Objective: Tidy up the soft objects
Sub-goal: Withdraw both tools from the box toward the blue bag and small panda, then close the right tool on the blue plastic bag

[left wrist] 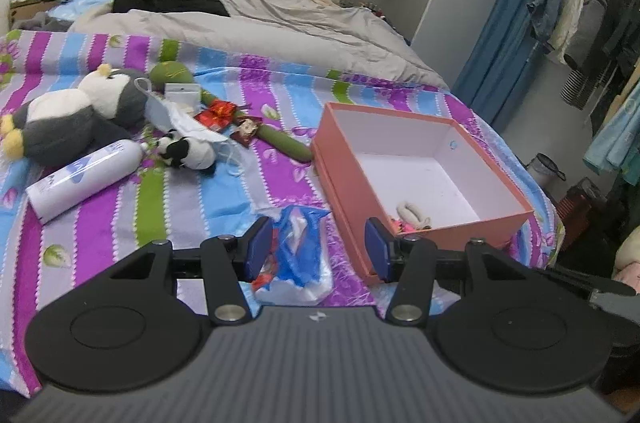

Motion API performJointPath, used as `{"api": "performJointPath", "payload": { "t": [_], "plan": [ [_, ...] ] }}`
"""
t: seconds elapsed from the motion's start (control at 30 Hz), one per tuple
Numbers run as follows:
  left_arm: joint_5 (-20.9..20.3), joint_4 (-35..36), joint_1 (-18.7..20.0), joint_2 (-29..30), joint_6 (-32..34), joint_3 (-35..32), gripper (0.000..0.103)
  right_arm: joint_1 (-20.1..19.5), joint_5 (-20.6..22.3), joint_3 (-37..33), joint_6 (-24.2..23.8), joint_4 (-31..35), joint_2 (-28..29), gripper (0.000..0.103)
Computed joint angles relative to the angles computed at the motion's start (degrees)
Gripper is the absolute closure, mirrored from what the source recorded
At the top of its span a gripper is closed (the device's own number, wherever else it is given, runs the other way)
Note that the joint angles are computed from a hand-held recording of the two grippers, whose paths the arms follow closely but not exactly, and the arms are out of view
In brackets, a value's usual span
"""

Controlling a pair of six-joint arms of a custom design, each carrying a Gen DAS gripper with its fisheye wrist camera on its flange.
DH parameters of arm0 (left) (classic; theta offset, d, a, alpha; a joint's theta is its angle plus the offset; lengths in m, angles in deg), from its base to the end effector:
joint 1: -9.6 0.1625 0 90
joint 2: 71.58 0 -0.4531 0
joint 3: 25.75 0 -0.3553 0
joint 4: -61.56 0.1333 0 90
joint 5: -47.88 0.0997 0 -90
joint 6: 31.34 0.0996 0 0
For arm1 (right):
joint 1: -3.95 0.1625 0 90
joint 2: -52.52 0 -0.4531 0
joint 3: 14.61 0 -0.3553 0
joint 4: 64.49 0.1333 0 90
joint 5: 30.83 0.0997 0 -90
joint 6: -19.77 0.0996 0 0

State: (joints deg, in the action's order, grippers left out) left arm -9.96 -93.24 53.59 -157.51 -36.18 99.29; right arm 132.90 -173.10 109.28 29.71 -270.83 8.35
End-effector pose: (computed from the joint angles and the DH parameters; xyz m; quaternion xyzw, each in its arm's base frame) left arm -0.1830 -0.4356 0.3576 0.2717 0.8987 -0.3089 0.1522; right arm 0.3597 -0.3583 0.1392 0.0795 -0.8598 0.4298 0.2640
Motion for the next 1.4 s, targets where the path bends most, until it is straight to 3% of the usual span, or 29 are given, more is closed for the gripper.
{"api": "performJointPath", "payload": {
  "t": [0.53, 1.07, 1.4],
  "plan": [
    [4.06, -2.41, 3.57, -4.7, -1.75, 6.62, 0.046, 0.55, 2.1, 2.25, 1.08, -5.19, 6.51, 0.061],
    [2.57, -13.32, 13.48, 7.16, 3.47, 1.57, 0.042, -4.97, 5.31, -1.04, -4.05, -10.96, 11.82, 0.061],
    [1.24, -18.19, 17.94, 14.07, 5.1, -2.78, 0.041, -8.14, 7.8, -4.36, -6.97, -10.81, 14.06, 0.061]
  ]
}}
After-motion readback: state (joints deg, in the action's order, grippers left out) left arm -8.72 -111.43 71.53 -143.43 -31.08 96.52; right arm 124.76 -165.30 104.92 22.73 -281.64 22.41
